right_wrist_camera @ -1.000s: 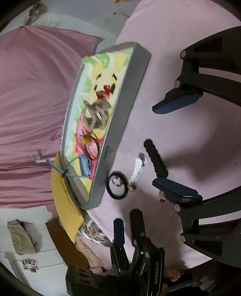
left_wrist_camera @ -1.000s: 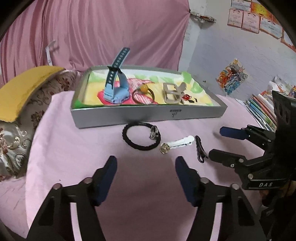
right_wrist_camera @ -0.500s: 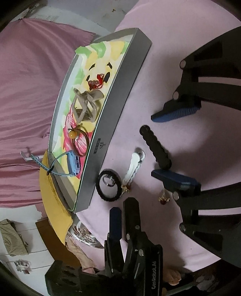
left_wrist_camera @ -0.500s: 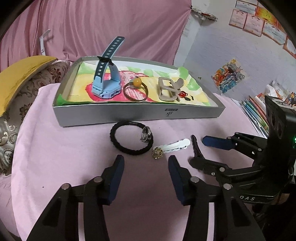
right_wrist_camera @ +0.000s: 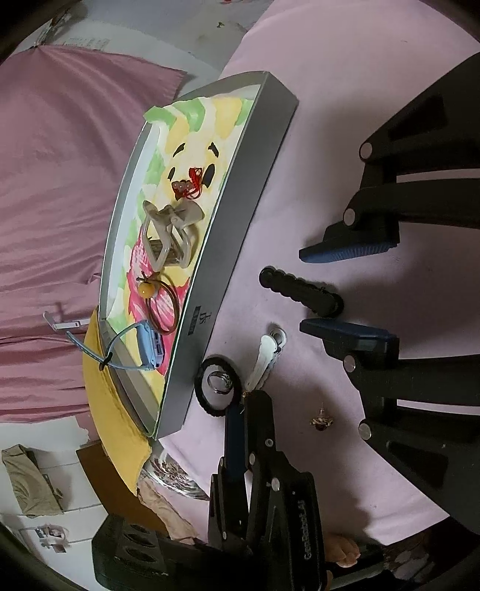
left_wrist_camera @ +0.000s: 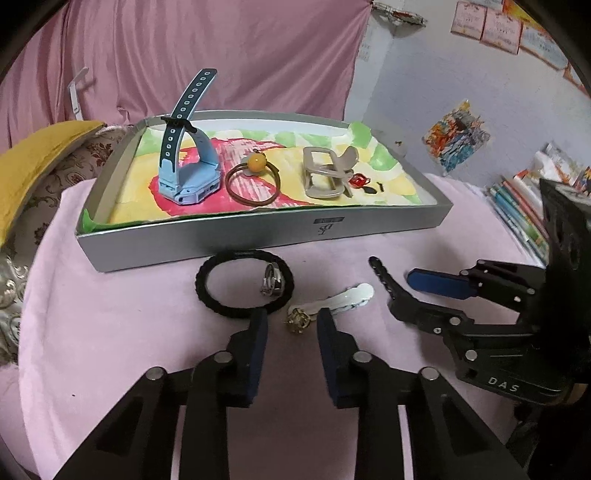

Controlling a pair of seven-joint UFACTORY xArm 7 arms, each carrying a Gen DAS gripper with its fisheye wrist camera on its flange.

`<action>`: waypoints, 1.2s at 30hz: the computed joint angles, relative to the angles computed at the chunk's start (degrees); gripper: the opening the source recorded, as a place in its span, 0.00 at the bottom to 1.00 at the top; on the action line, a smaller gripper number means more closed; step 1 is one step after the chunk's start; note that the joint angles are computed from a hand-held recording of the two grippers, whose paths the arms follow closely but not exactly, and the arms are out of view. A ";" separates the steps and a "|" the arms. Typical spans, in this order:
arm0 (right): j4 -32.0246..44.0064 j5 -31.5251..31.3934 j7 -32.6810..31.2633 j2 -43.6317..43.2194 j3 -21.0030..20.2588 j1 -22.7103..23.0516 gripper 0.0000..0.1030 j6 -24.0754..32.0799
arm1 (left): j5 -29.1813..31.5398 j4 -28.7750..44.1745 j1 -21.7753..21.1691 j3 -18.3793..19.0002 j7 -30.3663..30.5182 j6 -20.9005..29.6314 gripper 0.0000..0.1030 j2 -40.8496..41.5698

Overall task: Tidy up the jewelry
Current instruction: 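Grasp the black beaded hair stick with the right gripper while the left gripper grasps a gold earring, then carry the hair stick with the right gripper while the left gripper carries the earring over the tray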

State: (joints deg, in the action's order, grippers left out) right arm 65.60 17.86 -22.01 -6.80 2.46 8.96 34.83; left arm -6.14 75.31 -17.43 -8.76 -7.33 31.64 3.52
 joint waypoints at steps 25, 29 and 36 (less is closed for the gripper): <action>-5.26 9.78 -3.63 -4.81 -1.81 1.61 0.13 -6.83 | 3.97 -6.35 -1.15 -0.63 -2.60 -12.92 0.12 -4.64; -6.95 13.21 -5.60 -6.35 -2.61 3.24 0.13 -12.72 | 10.40 -6.94 -0.56 -0.76 -9.17 -18.26 0.12 -5.03; -5.98 16.29 -9.42 -6.38 -5.31 7.23 0.13 -25.78 | 27.43 -2.09 0.31 0.93 -23.65 -24.77 0.12 -1.80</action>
